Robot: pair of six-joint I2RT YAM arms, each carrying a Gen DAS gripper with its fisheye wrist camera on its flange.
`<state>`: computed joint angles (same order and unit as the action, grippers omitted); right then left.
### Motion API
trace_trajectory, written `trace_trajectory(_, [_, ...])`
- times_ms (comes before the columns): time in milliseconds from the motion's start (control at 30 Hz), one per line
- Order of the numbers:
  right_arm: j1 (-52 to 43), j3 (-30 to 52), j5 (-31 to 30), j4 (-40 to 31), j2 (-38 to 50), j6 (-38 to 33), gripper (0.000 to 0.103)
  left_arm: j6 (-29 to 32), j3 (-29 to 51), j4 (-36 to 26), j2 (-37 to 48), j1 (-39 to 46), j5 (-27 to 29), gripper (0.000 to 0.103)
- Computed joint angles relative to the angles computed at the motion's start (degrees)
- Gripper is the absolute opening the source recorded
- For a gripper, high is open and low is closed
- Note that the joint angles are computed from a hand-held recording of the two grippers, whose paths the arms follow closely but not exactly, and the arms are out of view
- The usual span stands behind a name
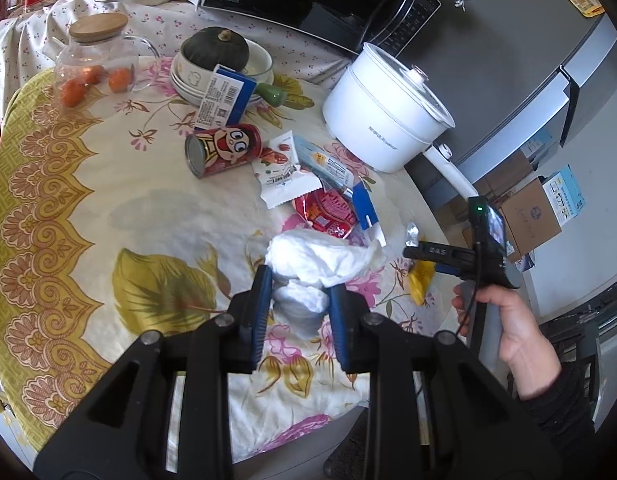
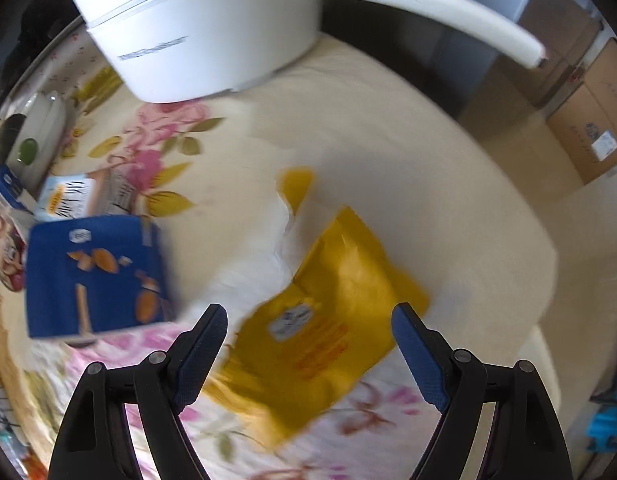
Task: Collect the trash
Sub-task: 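Grasp the yellow snack packet with the right tool while the left tool holds the tissue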
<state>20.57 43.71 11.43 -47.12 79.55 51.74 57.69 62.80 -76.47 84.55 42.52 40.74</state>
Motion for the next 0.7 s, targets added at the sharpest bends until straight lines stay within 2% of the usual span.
trace_trajectory(100, [-1.7,-1.8,-1.4,-0.4,-5.2,0.0,0.086,-0.1,-0.6,0.4,-0.3,-0.3,-0.6,0.029])
trace_trajectory(233, [-2.3,-1.7,1.2,-2.8,-8.1,1.6,0.086,-0.6,-1.0,1.1,-0.1,-0.5,-1.3,0.029])
trace_trajectory(333, [-2.1,-2.0,1.9,-3.1,-7.2,2.4,0.086,-0.5,-0.9,0.9,0.1,-0.4,-1.5,0.029])
trace_trajectory(500, [-1.1,-5.8,-1.9,1.9,-5.1,4.5,0.086,0.7,-0.7,0.1,-0.2,0.2,-1.4,0.029])
trace_trajectory(700, [3.6,-7.5,0.4,3.4,-2.3,7.9,0.086,2.1,-0.4,-0.8,-0.5,0.9,-1.5,0.029])
